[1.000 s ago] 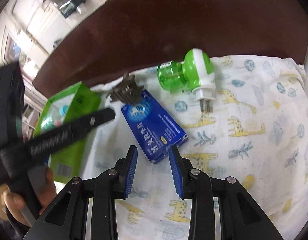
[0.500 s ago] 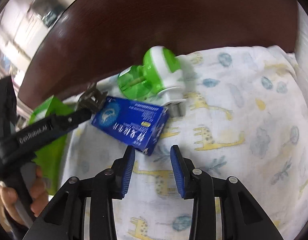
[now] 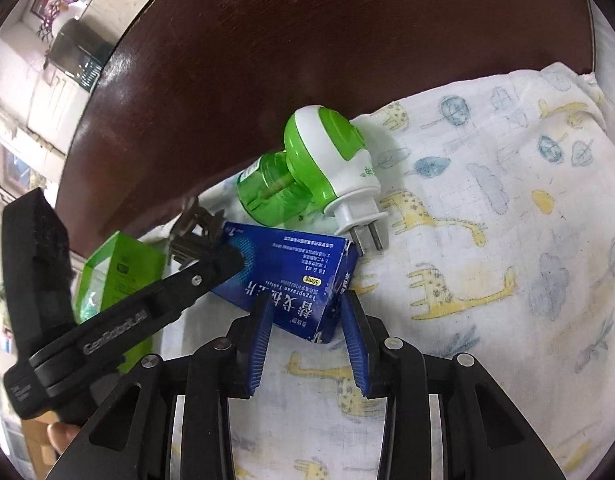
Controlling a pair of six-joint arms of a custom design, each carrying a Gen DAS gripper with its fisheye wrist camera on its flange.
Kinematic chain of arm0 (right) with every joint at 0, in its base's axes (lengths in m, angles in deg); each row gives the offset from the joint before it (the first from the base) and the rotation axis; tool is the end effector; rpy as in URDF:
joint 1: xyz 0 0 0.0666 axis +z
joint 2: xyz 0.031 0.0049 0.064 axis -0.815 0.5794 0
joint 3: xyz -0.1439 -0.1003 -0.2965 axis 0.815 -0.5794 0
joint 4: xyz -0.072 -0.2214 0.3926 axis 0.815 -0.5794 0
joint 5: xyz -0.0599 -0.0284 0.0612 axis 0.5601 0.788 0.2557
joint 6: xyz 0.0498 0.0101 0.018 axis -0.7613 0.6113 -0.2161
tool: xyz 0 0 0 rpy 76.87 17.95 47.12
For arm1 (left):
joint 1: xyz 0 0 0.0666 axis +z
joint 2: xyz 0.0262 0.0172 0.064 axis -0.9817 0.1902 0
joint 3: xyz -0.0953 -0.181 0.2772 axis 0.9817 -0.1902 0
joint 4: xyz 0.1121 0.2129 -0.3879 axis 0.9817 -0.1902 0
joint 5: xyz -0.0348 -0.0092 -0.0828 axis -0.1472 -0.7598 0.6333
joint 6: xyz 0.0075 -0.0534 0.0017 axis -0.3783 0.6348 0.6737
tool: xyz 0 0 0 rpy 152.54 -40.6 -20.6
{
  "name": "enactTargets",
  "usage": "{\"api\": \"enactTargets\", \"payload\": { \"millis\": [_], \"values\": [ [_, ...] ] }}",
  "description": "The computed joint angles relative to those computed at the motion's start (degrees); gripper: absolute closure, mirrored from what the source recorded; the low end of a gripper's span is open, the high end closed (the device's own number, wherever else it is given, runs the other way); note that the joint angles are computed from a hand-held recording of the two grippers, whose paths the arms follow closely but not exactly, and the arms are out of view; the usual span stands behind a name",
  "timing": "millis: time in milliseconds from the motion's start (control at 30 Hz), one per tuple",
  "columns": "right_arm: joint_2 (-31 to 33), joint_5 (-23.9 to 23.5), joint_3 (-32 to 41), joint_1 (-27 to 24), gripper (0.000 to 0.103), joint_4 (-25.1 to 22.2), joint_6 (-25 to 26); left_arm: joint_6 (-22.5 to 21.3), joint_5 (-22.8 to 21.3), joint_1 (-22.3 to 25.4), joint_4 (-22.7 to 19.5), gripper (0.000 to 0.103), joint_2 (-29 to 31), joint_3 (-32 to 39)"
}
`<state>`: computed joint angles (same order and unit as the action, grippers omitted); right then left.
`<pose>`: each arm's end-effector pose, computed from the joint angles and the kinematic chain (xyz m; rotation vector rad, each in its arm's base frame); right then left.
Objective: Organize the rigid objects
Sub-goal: 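Reach both grippers to the blue medicine box and grasp it, then carry the blue medicine box into the green box and release it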
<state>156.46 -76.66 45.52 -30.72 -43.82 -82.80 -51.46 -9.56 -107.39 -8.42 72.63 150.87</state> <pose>0.5228 0.2305 0.4516 0.5569 2.4603 0.5400 0.6180 -0.3478 0.4540 0.5998 2.5985 -0.6705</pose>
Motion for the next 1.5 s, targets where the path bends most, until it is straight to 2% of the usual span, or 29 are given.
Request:
{"api": "enactTargets", "payload": {
  "millis": [233,333,400,467,600,733,800,867,933,1100,1167,1300,1500],
  "values": [
    [-2.2,0.8,-0.9,1.5,0.065,-3.4,4.9,-0.6,3.3,0.0,2.6,0.063,-12.3,-16.9],
    [-4.0,0.9,-2.5,2.8,0.065,-5.4,6.4,-1.5,3.9,0.0,3.3,0.063,-15.3,-21.4],
    [-5.2,-0.4,-4.0,3.5,0.065,-5.5,5.6,-1.0,2.5,0.0,5.0,0.061,-16.8,-23.4],
    [-6.4,-0.9,-5.5,3.6,0.065,-4.8,4.0,-0.8,1.5,0.2,6.0,0.061,-17.3,-24.2],
    [-6.6,-0.3,-6.4,3.2,0.065,-3.7,1.3,0.3,2.8,0.5,6.4,0.061,-15.9,-22.9],
    [-7.0,0.3,-7.3,3.1,0.065,-1.9,0.4,-1.2,2.6,0.1,7.3,0.060,-15.4,-22.2],
    [-5.3,2.5,-5.4,4.2,0.065,-2.6,1.7,-0.9,0.1,-0.4,7.7,0.061,-16.8,-23.4],
    [-4.8,5.8,-3.9,5.4,0.067,-4.7,2.8,-1.2,2.6,0.3,7.6,0.060,-17.9,-24.3],
    [-6.0,6.9,-4.3,6.1,0.067,-4.8,3.0,-1.7,4.0,0.6,7.9,0.060,-19.4,-25.3],
    [-7.4,11.8,-2.5,9.2,0.067,-5.7,3.6,-2.6,1.1,0.9,14.0,0.059,-27.0,-31.6],
    [-7.9,12.0,-2.1,10.1,0.067,-4.4,3.4,-3.7,-0.2,1.6,15.9,0.060,-29.3,-33.1],
    [-5.2,11.6,2.0,11.8,0.067,-3.0,4.8,-3.8,-1.0,4.5,17.6,0.059,-31.4,-33.9],
    [4.2,10.1,13.7,14.5,0.067,-1.5,8.9,-3.5,-2.7,10.5,20.0,0.059,-32.6,-33.7]
  ]
}}
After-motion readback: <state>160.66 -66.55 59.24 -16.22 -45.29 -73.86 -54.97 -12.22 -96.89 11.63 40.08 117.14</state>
